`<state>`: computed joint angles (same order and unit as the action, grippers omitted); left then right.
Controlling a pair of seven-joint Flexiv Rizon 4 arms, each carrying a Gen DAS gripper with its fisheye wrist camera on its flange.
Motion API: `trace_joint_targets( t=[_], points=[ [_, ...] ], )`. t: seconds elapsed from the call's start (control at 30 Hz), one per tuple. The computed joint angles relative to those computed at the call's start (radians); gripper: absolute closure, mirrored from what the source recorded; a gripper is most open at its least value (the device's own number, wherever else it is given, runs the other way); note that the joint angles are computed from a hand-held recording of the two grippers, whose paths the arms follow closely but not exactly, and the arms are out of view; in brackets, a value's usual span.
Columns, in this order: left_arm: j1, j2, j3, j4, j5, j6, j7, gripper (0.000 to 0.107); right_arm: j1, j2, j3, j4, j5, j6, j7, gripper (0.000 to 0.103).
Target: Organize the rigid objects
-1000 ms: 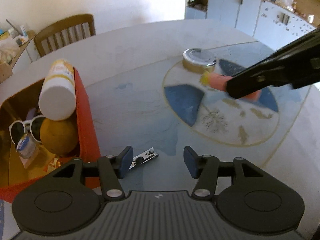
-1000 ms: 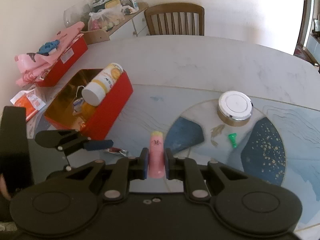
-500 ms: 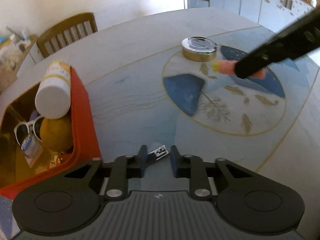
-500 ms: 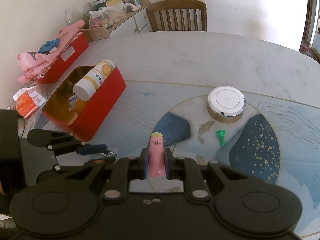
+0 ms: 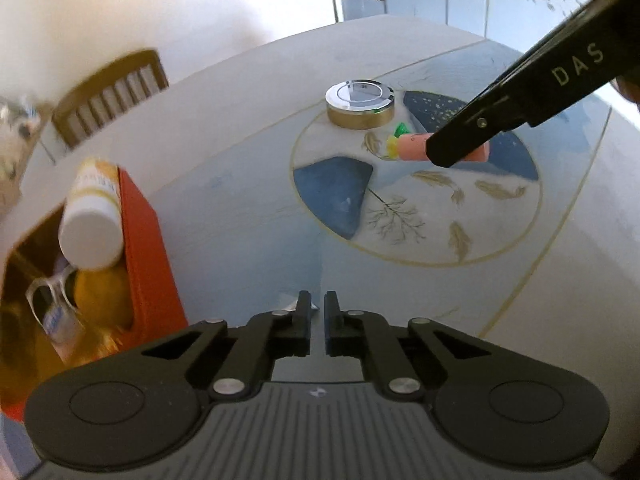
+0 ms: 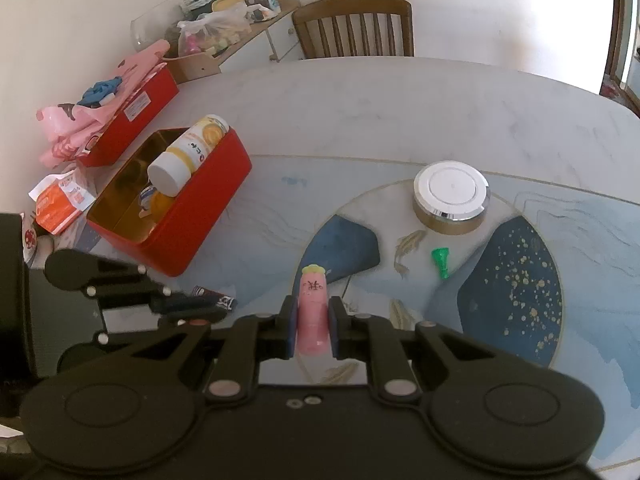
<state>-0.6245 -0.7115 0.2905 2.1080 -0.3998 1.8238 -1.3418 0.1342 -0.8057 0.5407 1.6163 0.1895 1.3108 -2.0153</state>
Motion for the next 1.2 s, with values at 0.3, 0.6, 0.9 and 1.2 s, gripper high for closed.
trace_joint_targets(
  t=[0.3, 0.6, 0.9, 1.2],
  points=[
    [0.321, 0.031, -0.251, 0.025, 0.186, 0.020, 0.073, 0.059, 0.015, 0.018, -0.029, 0.032, 0.005, 0.024, 0.053, 0.088],
    [0.594, 0.017, -0.477, 0.015, 0.347, -0.029, 0.165, 0.075, 0.037, 0.032, -0.058, 0.079, -0.028, 0.077, 0.153, 0.088],
    [0.460, 0.029, -0.362, 0.024, 0.321, 0.000, 0.157, 0.096, 0.064, 0.036, -0.065, 0.121, -0.090, 0.144, 0.259, 0.088],
    [0.506, 0.077, -0.388, 0.154, 0.284, 0.142, -0.019, 0.097, 0.096, 0.044, -0.058, 0.152, -0.182, 0.207, 0.352, 0.088]
  ],
)
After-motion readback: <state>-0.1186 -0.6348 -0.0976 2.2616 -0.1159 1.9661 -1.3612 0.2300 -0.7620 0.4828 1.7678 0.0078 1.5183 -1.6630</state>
